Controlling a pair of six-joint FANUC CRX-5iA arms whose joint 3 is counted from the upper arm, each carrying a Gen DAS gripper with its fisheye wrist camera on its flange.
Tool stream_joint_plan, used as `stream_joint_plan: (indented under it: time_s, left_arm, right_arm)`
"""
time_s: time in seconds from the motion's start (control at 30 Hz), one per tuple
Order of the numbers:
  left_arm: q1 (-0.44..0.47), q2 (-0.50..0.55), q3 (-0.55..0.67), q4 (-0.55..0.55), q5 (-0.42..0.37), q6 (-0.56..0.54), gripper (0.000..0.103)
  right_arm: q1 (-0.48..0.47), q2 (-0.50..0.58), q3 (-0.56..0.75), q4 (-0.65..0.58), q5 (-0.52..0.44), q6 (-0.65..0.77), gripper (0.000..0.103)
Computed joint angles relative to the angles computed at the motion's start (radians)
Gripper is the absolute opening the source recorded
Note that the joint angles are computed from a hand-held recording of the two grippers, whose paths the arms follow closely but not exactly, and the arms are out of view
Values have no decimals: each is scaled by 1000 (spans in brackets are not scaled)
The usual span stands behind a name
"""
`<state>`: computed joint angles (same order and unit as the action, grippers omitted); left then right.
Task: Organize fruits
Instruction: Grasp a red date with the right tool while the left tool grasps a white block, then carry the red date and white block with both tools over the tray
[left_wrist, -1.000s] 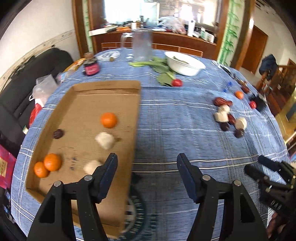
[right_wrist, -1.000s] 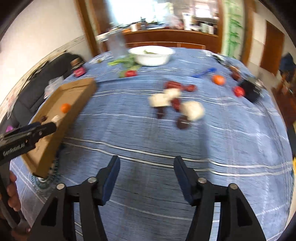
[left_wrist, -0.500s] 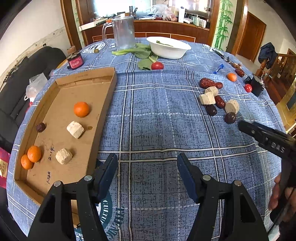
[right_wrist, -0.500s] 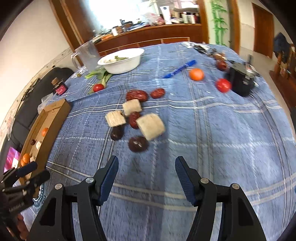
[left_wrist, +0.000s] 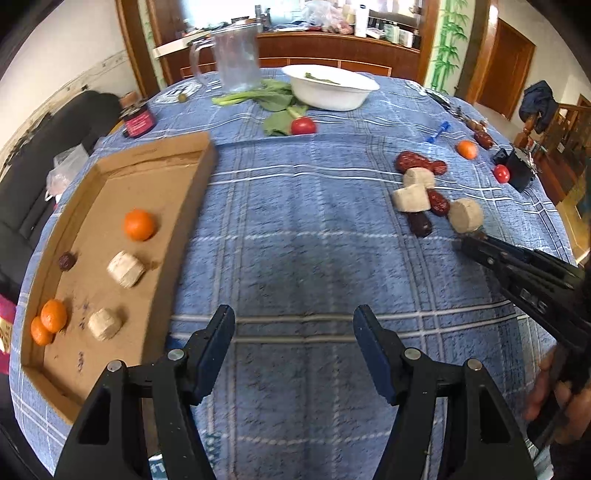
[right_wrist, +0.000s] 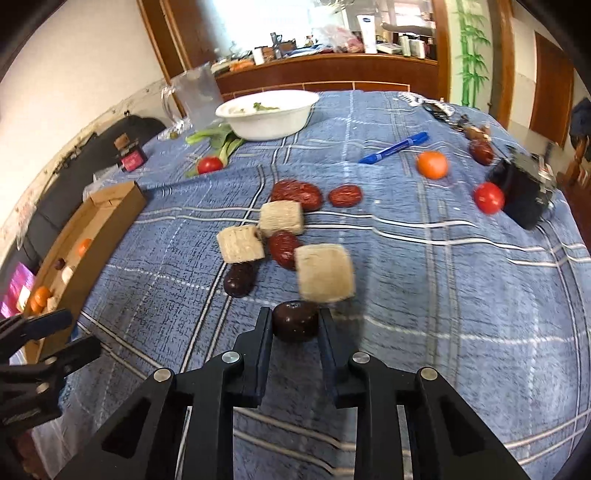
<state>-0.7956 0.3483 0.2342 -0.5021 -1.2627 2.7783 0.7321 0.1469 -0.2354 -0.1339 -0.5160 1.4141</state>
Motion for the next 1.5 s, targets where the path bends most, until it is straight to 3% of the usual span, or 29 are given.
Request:
stream_joint_plan:
  time_s: [0.3,0.5,0.7,0.87,0.9,0.97,1.0,1.03,1.3,1.5]
  left_arm:
    - [64,87,114,31,125,-102,66]
    - [125,153,163,124,194,-175,66]
    - [152,201,185,167,211,-246,66]
    - [149,226,220,134,201,-258,65]
    - [146,228,223,124,202,-260,63]
    - [135,234,236,96,186,-270,44]
    - [133,234,239,89,180,-278,40]
    - [140,221,216,105,205,-285,33]
    - [144,108,49,144,290,-248,33]
    - [105,18,-59,133,303,-198,33]
  right_arm:
    - [-19,-124,-154,153,55,-120,26]
    - [-59,-121,-131,46,14,-44,26]
    - [-79,-110,-106,-24,1,16,26]
    - [-87,-93,-92,-46,-10,31,26]
    - [-88,-92,-89,-53,-14,36,26]
    - [-85,-94,-94,-45,-8,28,26]
    - [-81,-96,-100,-33,-2,16,26]
    - [-79,-97,-105,-21,1,5,26]
    - [-59,-135,-149,60,22,-85,27]
    - [-25,-167,-185,123,34,-156,27]
